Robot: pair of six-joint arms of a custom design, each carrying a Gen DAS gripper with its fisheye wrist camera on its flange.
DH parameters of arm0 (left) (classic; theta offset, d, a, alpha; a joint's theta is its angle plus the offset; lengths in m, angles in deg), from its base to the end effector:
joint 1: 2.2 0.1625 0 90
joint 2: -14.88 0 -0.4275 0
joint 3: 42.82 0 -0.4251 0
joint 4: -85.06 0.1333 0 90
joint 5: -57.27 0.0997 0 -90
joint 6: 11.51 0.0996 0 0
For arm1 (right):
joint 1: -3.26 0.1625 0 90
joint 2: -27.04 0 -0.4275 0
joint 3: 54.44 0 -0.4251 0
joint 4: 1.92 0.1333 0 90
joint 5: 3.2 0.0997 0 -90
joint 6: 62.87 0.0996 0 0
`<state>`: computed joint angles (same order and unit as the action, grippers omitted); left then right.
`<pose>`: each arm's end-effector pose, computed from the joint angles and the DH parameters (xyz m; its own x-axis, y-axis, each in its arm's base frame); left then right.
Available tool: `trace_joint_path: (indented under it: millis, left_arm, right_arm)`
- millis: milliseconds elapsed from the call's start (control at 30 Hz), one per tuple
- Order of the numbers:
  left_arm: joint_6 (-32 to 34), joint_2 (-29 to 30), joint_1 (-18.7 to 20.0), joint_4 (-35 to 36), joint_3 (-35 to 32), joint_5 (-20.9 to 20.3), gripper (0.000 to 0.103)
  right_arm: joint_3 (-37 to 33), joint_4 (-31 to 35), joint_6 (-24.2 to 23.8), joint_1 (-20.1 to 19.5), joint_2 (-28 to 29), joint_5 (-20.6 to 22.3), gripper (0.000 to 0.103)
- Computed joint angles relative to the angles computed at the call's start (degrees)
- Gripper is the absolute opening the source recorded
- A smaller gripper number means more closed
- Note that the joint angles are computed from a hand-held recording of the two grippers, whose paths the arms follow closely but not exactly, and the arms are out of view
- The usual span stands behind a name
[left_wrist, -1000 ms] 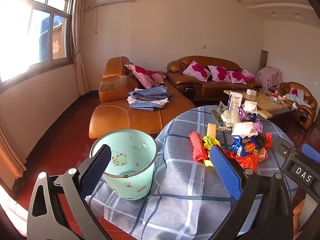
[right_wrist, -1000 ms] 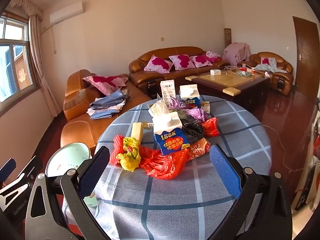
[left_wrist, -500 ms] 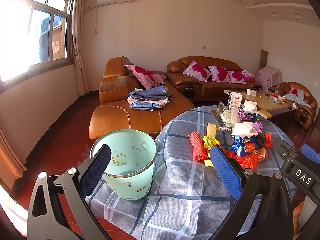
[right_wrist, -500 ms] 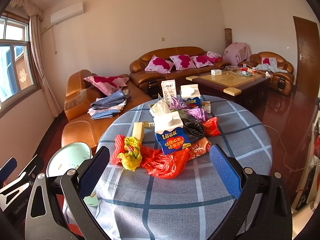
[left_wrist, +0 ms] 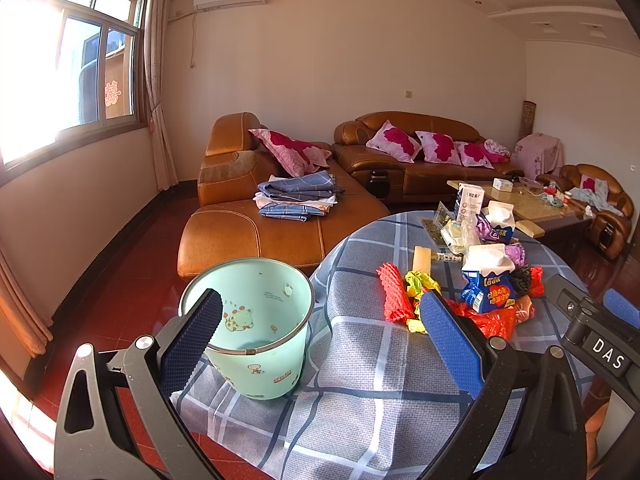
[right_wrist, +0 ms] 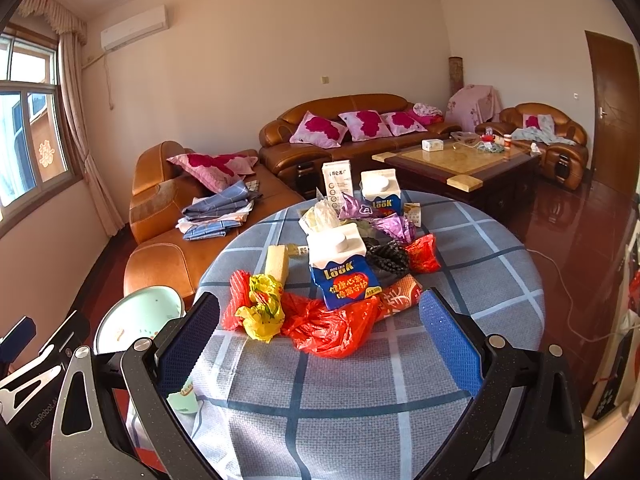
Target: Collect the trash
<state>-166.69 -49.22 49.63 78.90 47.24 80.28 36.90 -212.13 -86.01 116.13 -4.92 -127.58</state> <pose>-0.1765 -0.5886 0.2540 -0.6768 -0.2869 -0.6779 0.5437 0.4261 -0.7231 0.3429 -0.6146 0.0700 -0.8010 -0.0537 0.5962 -0.5483 0.4654 -0.6948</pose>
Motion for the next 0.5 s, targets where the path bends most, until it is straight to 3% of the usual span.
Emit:
trace_joint_path:
  millis: [500]
  left_arm:
    - [-0.16, 0.53, 0.05, 0.22, -0.23, -0.35, 0.097]
  right_arm:
    - [-0.45, 0.5, 0.2, -0.52, 0.39, 0.22, 0.098]
